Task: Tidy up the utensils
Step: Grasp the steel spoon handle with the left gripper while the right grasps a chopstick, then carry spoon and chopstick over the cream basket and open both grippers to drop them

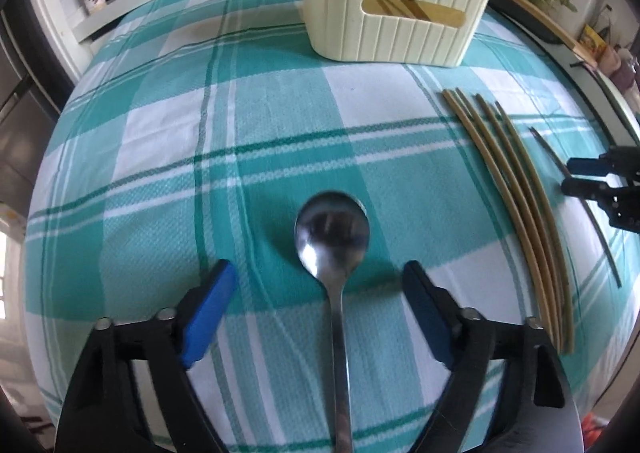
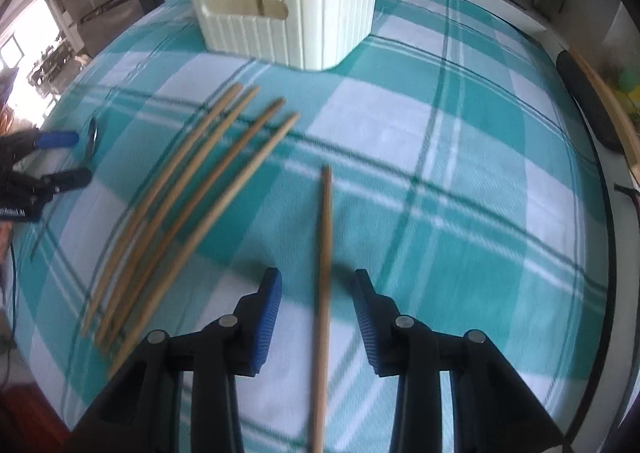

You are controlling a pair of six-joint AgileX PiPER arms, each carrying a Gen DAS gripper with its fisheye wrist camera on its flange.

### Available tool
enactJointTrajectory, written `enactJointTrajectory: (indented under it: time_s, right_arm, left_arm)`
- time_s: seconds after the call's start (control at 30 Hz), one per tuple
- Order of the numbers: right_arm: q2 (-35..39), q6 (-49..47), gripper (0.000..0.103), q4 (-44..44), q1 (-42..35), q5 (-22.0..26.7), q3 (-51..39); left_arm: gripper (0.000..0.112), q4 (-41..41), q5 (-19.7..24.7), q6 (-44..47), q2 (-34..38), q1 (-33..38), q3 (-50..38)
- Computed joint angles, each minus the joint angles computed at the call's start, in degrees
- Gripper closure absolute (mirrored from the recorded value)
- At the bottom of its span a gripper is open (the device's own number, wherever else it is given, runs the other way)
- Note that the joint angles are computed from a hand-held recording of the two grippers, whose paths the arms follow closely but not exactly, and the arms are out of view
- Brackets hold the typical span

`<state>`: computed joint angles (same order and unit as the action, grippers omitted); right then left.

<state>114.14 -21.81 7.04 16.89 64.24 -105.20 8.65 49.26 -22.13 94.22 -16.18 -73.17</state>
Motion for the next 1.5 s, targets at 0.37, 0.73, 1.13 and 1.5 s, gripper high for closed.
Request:
enactJointTrajectory:
  time_s: [0.37, 0.73, 1.13, 1.5]
  right_arm:
    - [0.65, 1.86, 0.097, 3.38, -1.46, -1.0, -3.47]
    - [-21.8, -6.5, 0.097, 17.16, -8.58, -4.68, 9.97]
    - [-33.24, -9.16, 0.097, 23.22, -9.99, -13.84, 18.58]
    - [-23.37, -4.85, 0.097, 19.97, -6.52, -9.34, 3.85]
  left_arm:
    - [0.076, -0.07, -4.85, 0.62, -2.02, -0.21, 0.4]
    - [0.076, 1.2, -4.93, -1.64, -22.03, -3.46, 4.23]
    - [0.077, -4.03, -5.22, 1.07, -27.47, -1.22, 3.25]
    - [0.077, -13.33, -1.54, 10.7, -23.66, 4.36, -1.8]
